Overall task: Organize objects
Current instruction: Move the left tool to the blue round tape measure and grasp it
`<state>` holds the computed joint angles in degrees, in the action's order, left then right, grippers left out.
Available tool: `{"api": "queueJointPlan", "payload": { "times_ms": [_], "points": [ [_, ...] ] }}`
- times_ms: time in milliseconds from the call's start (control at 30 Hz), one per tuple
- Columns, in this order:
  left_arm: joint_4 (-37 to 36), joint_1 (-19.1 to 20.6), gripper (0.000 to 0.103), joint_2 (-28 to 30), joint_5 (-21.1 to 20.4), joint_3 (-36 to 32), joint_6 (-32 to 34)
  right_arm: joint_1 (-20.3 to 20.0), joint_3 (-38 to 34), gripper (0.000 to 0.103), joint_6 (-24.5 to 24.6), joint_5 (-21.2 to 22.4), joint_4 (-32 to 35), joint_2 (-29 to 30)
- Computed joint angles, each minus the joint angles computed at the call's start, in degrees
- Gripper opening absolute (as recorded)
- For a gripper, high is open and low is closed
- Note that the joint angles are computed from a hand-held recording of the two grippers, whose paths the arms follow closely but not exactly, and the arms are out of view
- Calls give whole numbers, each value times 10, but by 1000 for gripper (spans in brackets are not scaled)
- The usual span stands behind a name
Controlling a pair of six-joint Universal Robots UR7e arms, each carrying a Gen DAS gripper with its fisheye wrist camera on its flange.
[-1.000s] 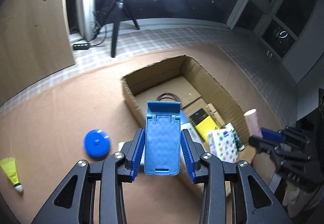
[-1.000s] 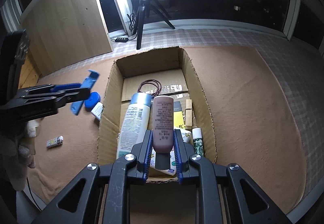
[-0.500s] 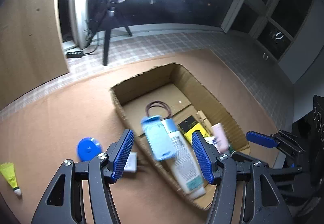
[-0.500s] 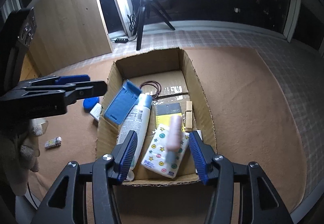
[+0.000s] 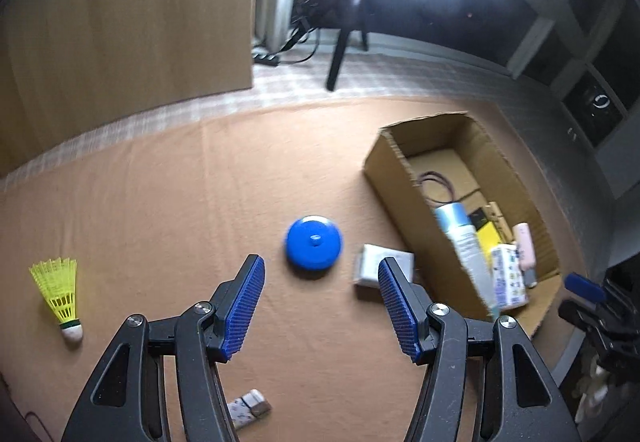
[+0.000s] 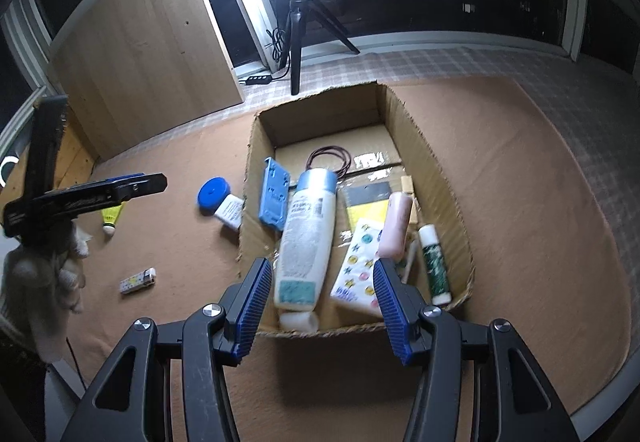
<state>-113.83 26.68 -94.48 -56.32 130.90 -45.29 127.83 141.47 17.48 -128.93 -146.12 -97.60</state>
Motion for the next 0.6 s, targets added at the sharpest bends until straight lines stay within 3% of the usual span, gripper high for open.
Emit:
{"api": "queueJointPlan", "payload": {
  "times_ms": [167, 600],
  "points": [
    [-25, 41, 60, 20, -11, -7, 10, 11, 6, 49, 20, 2, 20, -9],
    [-90, 107, 50, 151, -12, -53, 73, 16, 14, 49, 56, -19, 80, -49]
  ]
}}
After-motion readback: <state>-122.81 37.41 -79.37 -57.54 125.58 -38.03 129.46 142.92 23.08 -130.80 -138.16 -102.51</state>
